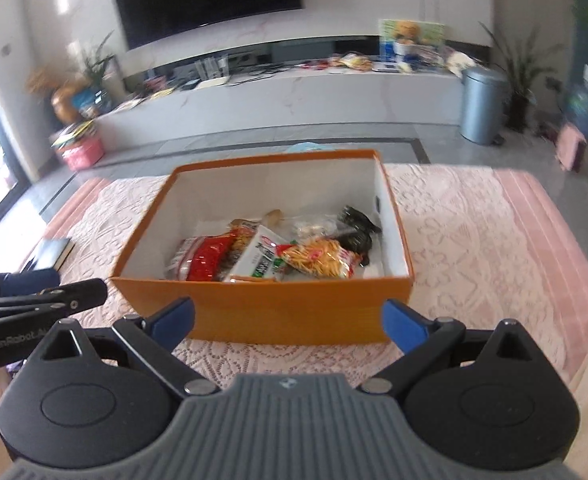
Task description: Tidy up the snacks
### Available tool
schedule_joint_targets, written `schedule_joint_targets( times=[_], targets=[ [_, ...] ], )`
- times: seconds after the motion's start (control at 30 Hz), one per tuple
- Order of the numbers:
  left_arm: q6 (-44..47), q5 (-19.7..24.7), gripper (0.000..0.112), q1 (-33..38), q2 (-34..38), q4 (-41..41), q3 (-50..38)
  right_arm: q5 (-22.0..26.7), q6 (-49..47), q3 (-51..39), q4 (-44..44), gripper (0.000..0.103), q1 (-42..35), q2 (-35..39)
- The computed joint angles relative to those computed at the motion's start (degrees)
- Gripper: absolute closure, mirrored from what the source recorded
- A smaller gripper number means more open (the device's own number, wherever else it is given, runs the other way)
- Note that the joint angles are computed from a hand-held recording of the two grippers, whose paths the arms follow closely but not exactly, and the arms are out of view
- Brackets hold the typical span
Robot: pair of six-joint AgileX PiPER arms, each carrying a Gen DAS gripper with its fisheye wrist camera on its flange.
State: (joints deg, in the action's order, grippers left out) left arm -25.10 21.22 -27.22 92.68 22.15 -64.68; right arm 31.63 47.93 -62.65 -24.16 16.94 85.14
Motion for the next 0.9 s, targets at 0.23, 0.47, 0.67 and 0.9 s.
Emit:
schedule_joint_targets(
  times=[0.23,0.47,0.67,0.9],
  targets=[
    [-17.34,-4.37,0.039,-1.44,3.06,17.69,2.73,-4.48,20.77,6.49,-20.67,0.006,2.54,0.14],
    [-26.17,-5.69,0.038,-1.89,6.36,26.61,3.48,-7.04,40.50,11.69,-41.29,0.006,3.60,0.97],
    [-26.44,-5.87,0.038,-1.93,7.30,27.05,3.61,-8.50,42.60,12.23,-43.37,0.006,2.86,2.12],
    [-21.82,-5.43,0.035,-1.88,7.13,22.74,3.47,-9.05,42.96,12.23,-42.44,0.006,3.10,2.63]
  ],
)
